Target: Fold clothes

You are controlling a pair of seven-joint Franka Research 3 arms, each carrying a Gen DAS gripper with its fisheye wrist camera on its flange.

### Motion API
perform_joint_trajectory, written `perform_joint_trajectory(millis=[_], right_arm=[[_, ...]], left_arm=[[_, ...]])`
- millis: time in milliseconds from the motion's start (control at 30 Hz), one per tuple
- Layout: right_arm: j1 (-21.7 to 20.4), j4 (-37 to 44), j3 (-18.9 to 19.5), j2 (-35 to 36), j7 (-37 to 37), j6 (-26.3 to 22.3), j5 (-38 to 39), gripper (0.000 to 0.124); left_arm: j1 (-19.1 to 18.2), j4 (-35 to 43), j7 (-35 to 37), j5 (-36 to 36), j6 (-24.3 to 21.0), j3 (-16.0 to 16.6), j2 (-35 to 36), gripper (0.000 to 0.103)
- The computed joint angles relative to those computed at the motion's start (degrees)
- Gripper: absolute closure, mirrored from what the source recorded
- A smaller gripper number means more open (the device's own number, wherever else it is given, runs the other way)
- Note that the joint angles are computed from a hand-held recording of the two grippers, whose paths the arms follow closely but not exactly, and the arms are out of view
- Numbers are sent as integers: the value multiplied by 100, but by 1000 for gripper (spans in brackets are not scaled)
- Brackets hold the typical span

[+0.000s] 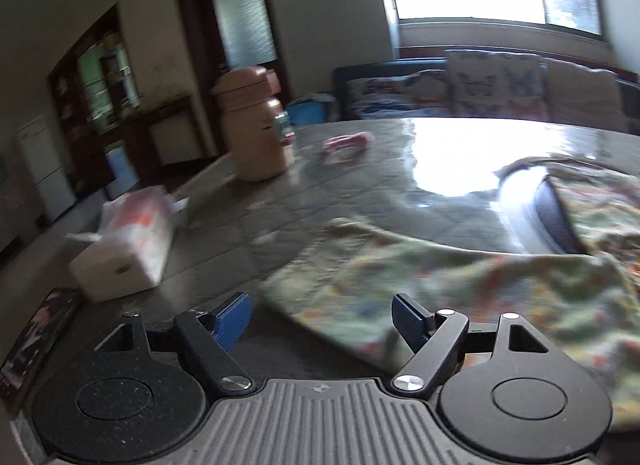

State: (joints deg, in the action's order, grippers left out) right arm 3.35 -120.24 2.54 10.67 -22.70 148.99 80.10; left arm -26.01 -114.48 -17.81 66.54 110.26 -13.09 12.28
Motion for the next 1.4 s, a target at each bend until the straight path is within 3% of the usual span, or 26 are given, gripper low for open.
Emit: perform_joint_trajectory(millis=[100, 200, 300, 367, 433, 700, 1033, 1233, 1400], right_arm=[[-16, -30, -15, -33, 19, -28, -2, 62], [-39, -70, -40, -64, 91, -63, 0, 62], [-62, -97, -62, -86, 127, -92, 40, 62], [-82, -122, -79, -111, 134, -127, 79, 62], [-108, -149, -105, -143, 144, -165, 127, 62], [-214, -173, -213, -197, 193, -165, 426, 62], [-466, -72, -375, -113, 514, -179, 858, 62], [-600, -10, -407, -27, 520, -109, 1020, 62], [-671, 54, -420, 19, 548, -3, 1169, 62]], left_arm=[[95, -152, -72, -51, 65, 41, -119, 35], [234, -323, -204, -27, 440, 59, -258, 45], [354, -450, -375, 79, 848, 63, -362, 64], [387, -438, -392, 115, 954, 48, -366, 85], [380, -432, -479, 185, 1084, 18, -403, 91], [232, -161, -860, 1152, 1852, -129, -474, 95], [-206, 1400, -782, 2638, 3543, -10, 487, 95], [-488, 2429, 119, 2194, 4314, 194, 1367, 95], [-611, 2706, 1022, 1527, 4782, 316, 1740, 92]])
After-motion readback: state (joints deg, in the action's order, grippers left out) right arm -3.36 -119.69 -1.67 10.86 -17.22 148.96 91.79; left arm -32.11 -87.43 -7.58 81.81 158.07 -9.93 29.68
